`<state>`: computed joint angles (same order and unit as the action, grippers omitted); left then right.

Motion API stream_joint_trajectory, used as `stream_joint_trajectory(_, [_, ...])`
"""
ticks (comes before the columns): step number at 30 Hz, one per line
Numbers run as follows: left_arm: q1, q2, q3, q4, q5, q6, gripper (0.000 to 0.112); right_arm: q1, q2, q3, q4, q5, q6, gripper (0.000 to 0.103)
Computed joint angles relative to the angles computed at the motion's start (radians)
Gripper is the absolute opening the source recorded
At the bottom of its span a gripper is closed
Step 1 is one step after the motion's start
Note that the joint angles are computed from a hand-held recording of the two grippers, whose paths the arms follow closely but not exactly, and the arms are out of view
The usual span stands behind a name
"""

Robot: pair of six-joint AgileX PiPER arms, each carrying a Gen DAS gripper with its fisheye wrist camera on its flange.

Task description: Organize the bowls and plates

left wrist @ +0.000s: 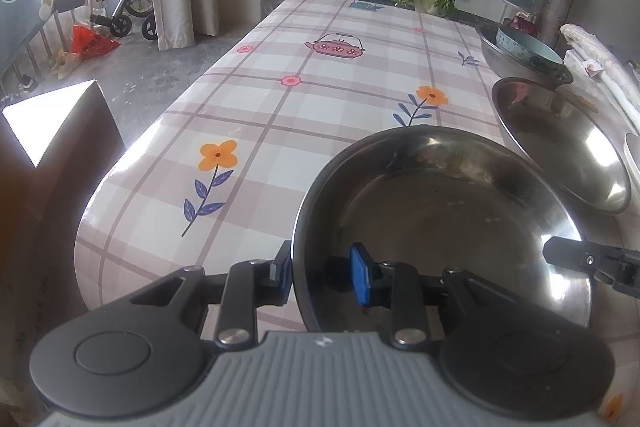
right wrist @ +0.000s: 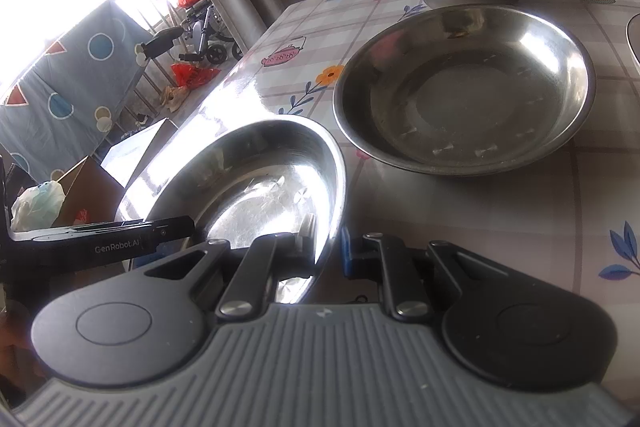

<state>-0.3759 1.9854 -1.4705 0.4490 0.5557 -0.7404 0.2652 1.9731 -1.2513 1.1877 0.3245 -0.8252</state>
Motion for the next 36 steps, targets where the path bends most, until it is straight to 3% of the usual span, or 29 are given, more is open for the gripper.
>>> stream_joint_trajectory(36, [0.005,-0.085,0.105,0.086,-0.07,-0.1,0.029,0.017,-0.02,0.016,0.071,-0.034,-0.129,0.013])
